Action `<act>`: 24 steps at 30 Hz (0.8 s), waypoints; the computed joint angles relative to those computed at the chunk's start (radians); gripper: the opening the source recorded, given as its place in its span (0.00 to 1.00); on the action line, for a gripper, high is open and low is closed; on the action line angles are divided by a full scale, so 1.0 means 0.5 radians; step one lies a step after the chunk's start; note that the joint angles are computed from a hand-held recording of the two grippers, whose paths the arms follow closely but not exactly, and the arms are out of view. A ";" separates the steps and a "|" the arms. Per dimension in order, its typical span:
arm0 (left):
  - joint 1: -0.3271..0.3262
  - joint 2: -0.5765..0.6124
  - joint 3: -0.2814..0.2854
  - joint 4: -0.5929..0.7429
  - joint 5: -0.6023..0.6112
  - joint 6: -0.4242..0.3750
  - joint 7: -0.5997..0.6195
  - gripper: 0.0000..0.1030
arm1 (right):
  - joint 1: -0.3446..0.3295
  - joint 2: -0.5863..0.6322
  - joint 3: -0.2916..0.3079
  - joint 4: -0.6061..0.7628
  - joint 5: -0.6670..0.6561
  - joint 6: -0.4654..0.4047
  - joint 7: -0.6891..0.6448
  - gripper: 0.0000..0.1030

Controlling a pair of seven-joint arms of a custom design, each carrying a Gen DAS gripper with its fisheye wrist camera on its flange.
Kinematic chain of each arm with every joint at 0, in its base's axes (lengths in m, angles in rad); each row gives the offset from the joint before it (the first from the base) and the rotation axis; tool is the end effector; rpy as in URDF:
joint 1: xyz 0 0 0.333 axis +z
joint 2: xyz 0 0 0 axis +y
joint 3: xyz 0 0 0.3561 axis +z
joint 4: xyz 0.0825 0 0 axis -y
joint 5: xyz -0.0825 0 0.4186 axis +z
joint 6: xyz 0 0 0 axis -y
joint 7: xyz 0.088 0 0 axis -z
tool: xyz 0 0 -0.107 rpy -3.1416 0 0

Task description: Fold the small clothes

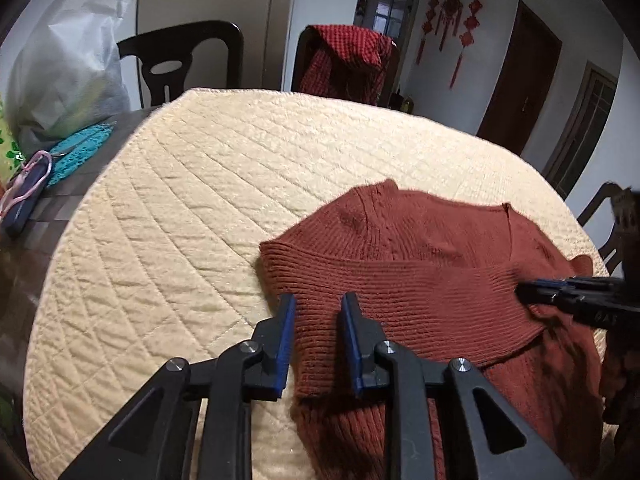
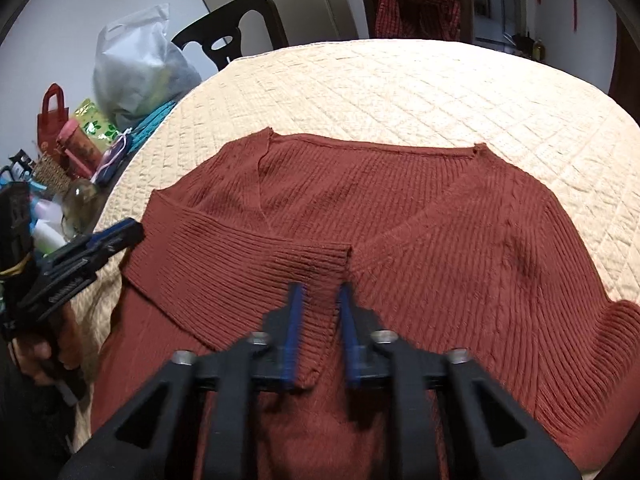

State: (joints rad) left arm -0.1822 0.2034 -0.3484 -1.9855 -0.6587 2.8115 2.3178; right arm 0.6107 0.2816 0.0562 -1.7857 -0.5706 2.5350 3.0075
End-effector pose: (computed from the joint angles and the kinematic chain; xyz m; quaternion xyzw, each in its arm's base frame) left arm 0.5976 -0.3015 0.4515 -0.3982 0.8417 -0.3551 0.0826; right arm 0.5575 0.4420 0.4683 -0.5349 0.7891 -0.1366 0.2692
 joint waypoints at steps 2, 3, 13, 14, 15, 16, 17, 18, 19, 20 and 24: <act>0.011 0.005 -0.017 0.006 -0.031 -0.004 0.046 0.24 | 0.033 -0.040 -0.031 -0.026 -0.112 0.011 0.087 0.05; 0.028 0.002 -0.034 0.010 -0.084 -0.010 0.096 0.24 | 0.037 -0.053 -0.037 -0.035 -0.158 0.016 0.130 0.05; 0.026 0.013 -0.036 0.042 -0.101 -0.056 0.116 0.24 | -0.018 -0.134 -0.014 -0.168 -0.191 0.068 0.265 0.05; 0.029 0.004 -0.036 0.042 -0.126 -0.047 0.136 0.24 | -0.013 -0.149 -0.012 -0.160 -0.229 0.024 0.281 0.05; 0.024 -0.002 -0.033 0.046 -0.138 -0.026 0.147 0.24 | -0.007 -0.156 -0.005 -0.138 -0.268 -0.041 0.286 0.05; 0.018 0.002 -0.027 0.056 -0.141 -0.013 0.148 0.24 | -0.009 -0.158 0.002 -0.124 -0.301 -0.070 0.292 0.05; 0.007 0.013 -0.016 0.073 -0.121 -0.009 0.124 0.24 | -0.018 -0.158 0.011 -0.118 -0.316 -0.063 0.292 0.05; -0.008 0.028 -0.003 0.093 -0.083 -0.010 0.084 0.24 | -0.033 -0.148 0.020 -0.108 -0.313 -0.034 0.273 0.05; -0.020 0.051 0.006 0.117 -0.039 -0.020 0.048 0.24 | -0.042 -0.128 0.026 -0.089 -0.305 -0.030 0.254 0.05; -0.037 0.080 0.020 0.143 0.028 -0.037 -0.002 0.24 | -0.048 -0.100 0.032 -0.058 -0.280 -0.048 0.219 0.05; -0.075 0.155 0.037 0.168 0.277 0.004 -0.176 0.24 | -0.109 -0.011 0.060 -0.032 0.016 0.002 -0.032 0.05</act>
State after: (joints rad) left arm -0.2197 0.2811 -0.3299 -1.9015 -0.5202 2.8136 2.2297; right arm 0.5564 0.2762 0.0865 -1.8019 -0.5626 2.5361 2.9916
